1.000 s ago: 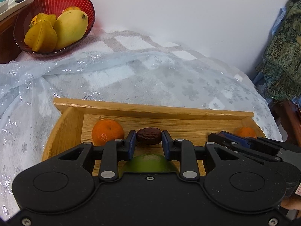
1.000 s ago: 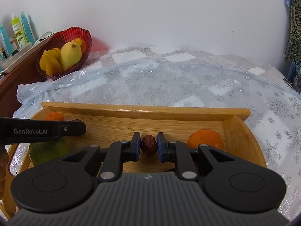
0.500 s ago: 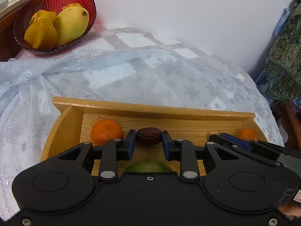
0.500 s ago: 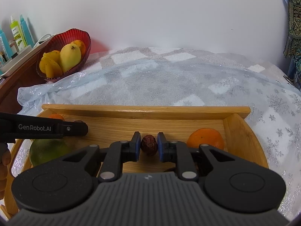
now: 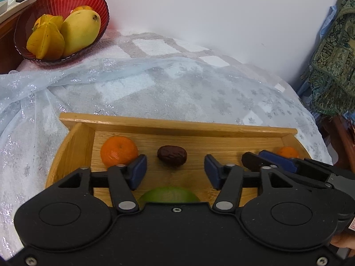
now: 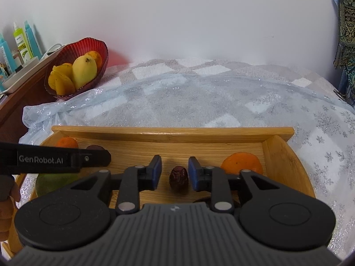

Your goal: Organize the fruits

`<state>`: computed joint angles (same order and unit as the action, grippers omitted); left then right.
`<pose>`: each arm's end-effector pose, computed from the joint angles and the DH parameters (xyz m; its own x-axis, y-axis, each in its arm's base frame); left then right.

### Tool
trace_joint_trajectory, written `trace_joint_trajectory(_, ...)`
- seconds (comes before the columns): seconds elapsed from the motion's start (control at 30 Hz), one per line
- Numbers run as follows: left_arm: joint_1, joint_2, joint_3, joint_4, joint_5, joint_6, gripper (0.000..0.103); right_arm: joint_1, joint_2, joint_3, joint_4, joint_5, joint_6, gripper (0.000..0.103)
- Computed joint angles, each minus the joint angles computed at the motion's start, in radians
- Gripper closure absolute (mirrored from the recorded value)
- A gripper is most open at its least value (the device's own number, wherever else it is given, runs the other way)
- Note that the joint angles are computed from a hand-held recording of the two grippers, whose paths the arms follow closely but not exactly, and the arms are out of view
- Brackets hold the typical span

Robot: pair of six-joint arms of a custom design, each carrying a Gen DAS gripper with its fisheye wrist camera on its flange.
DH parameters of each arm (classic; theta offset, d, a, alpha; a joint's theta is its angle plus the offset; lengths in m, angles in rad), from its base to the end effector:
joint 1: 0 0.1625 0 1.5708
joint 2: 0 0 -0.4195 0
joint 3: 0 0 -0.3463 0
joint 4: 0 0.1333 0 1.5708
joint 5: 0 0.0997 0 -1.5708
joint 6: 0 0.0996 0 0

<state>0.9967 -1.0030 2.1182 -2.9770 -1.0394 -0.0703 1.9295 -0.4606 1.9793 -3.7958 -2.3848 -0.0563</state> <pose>-0.1162 -0.5181 0.1515 -0.8374 0.2888 -0.4641 0.4626 0.8267 -0.3203 0.2375 -0.4600 0.0158 -0.7922 0.1604 0.5888 -0.3121 0.7225 -0.6169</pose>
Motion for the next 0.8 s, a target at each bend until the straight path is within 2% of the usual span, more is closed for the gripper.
trace_joint_trajectory(0.27,-0.021,-0.035,0.035,-0.023,0.013,0.006,0.041,0.021,0.000,0.010,-0.070,-0.017,-0.037,0.043)
trace_joint_trajectory(0.47,-0.054,-0.078,0.082,-0.055,0.037,0.030,0.032,0.043,-0.005,0.028,-0.134,-0.021,-0.056,0.030)
trace_joint_trajectory(0.53,-0.070,-0.093,0.105,-0.075,0.053,0.041,0.029,0.055,-0.004,0.034,-0.162,-0.026,-0.067,0.020)
trace_joint_trajectory(0.6,-0.085,-0.110,0.128,-0.098,0.069,0.054,0.027,0.067,-0.002,0.043,-0.192,-0.030,-0.081,0.015)
trace_joint_trajectory(0.8,-0.118,-0.165,0.180,-0.129,0.092,0.067,0.020,0.111,0.011,0.057,-0.268,-0.074,-0.124,0.009)
